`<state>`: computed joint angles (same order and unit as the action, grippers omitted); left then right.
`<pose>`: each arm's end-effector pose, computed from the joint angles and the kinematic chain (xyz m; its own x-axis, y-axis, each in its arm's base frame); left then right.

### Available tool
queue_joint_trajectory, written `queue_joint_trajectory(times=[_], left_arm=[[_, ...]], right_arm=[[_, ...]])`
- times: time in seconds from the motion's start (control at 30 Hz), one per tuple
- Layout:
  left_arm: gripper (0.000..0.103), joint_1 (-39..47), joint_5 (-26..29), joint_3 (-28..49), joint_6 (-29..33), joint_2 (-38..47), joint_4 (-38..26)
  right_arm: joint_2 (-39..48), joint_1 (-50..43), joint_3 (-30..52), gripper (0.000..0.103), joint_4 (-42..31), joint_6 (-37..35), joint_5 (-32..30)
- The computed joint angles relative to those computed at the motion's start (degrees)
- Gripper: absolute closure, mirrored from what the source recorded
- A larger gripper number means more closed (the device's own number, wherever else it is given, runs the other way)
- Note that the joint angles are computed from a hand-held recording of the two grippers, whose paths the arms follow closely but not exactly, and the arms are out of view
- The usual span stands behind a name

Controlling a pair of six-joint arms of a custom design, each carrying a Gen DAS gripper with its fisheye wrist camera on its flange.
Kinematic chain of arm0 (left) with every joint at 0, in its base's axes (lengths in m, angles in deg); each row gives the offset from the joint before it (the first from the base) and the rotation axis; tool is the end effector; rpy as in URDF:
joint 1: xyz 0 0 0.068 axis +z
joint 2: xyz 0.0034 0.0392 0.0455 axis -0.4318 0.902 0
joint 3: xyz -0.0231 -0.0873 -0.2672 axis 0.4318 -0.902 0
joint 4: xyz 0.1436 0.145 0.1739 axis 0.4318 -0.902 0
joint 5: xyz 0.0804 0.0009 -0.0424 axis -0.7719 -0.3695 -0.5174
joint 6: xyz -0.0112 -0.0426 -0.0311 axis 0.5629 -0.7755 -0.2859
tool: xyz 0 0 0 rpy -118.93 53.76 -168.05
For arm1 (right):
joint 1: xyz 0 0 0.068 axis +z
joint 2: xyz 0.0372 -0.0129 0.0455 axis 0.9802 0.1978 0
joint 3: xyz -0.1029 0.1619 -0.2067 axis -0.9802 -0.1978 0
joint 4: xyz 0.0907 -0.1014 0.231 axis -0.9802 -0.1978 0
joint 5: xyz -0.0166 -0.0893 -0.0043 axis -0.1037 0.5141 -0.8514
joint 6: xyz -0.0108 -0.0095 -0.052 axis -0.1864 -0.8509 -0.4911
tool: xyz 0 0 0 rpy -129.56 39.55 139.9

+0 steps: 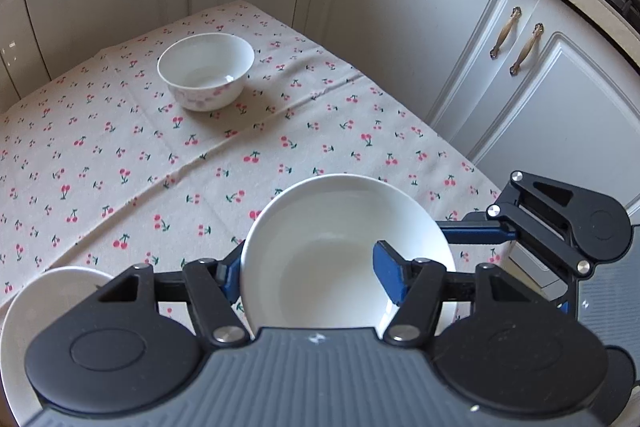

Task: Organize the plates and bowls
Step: 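Lower the pink-floral bowl into the plain white bowl with the left gripper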

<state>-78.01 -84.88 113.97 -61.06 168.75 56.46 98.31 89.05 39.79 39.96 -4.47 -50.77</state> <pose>0.2125 -0.2617 0.2391 -0.8192 0.1218 -0.5604 0.2474 0.9566 -0.1538 0.1607 0.0479 0.2606 -0.3427 -0.5710 -0.7460 -0.8232 0.5652 -0.0544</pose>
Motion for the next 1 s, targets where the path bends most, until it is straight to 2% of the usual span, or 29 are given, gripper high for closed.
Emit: queue_joint_trajectory(times=[0.47, 0.83, 1.0], left_arm=[[0.040, -0.4, 0.2, -1.9, 1.9, 0.7, 1.9], [0.039, -1.2, -1.7, -0.9, 4.1, 1.9, 1.5], [0.039, -2.6, -4.2, -0.7, 6.8, 2.7, 1.1]], right_arm=[[-1.6, 1.1, -2.7, 0.015, -0.6, 0.1, 1.7], [1.3, -1.1, -1.7, 0.015, -0.8, -0.4, -0.3], [2.1, -1.4, -1.9, 0.015, -0.5, -0.5, -0.6]])
